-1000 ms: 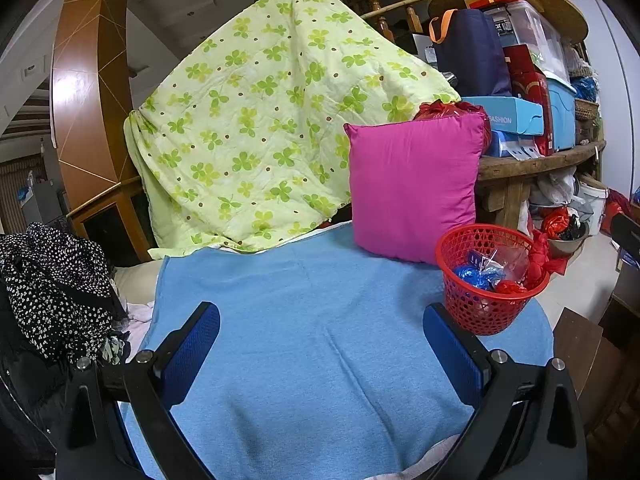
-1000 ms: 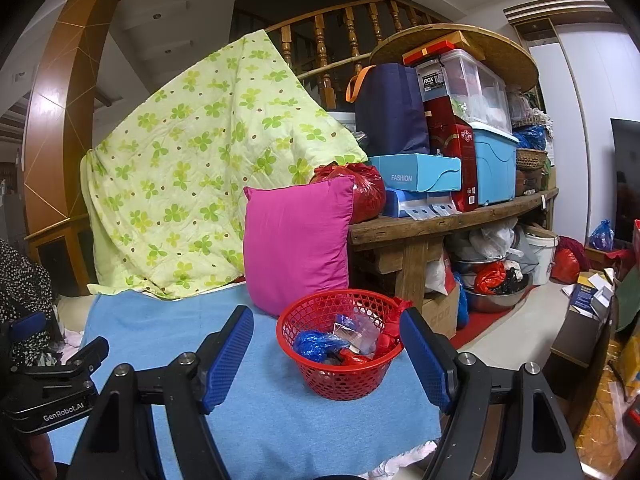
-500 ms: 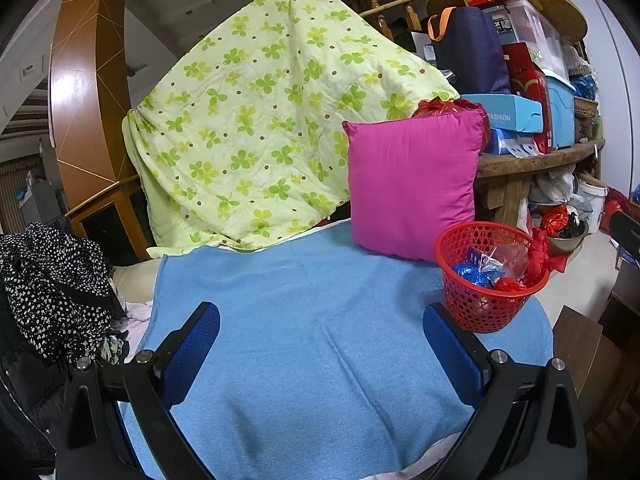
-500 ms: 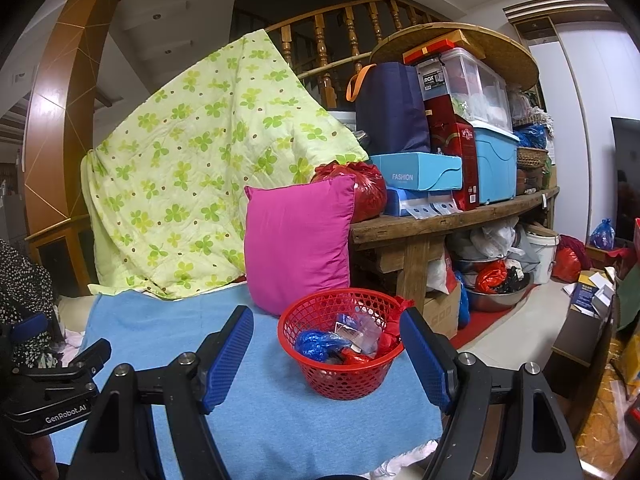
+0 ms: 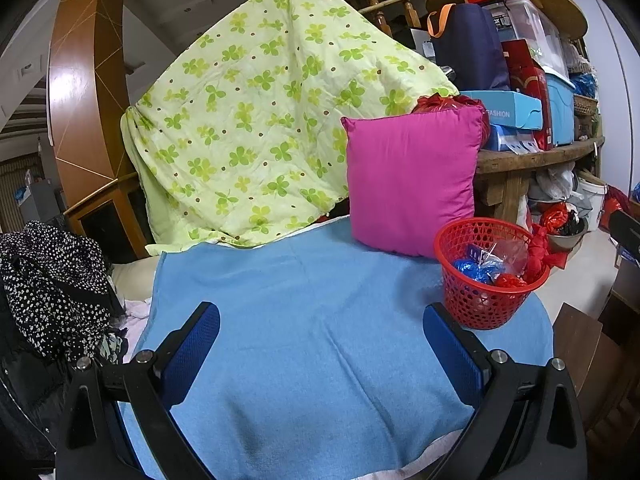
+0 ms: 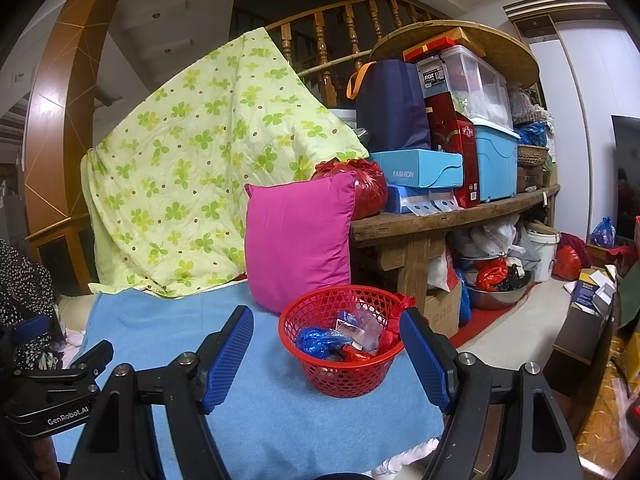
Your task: Collect trash
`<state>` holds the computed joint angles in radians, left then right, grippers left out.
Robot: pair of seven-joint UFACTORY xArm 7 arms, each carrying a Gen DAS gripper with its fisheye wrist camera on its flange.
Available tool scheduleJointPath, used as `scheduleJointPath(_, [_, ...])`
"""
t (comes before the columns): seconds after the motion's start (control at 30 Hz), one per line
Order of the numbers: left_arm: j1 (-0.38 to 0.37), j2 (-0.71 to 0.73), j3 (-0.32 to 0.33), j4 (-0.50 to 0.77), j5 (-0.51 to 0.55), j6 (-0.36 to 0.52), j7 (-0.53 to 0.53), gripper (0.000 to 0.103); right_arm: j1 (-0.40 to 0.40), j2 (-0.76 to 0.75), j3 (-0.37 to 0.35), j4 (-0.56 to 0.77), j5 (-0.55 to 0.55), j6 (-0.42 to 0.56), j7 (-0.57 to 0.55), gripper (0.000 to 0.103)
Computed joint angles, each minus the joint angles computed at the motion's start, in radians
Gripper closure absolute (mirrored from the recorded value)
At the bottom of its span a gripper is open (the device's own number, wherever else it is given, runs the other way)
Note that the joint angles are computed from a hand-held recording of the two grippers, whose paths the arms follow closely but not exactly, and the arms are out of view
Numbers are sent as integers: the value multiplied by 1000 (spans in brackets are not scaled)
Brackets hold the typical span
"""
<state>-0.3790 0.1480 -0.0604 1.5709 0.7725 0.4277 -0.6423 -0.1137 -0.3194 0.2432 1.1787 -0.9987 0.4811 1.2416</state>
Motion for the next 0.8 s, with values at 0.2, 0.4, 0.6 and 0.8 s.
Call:
scheduleJointPath(0.2, [0, 0, 0, -2, -1, -1, 1, 2, 0, 5, 1, 1, -9, -5, 11, 24])
scheduleJointPath(0.4, [5, -2, -2, -9, -14, -7, 15, 2, 4, 6, -3, 2, -9, -4, 11, 24])
scheduleJointPath(0.6, [8, -6, -3, -17, -22, -12, 26, 2, 7, 8, -2, 4, -9, 0, 13, 24])
scheduleJointPath(0.8, [10, -8, -4, -23, -26, -14, 31, 2, 9, 10, -2, 5, -9, 5, 18, 24])
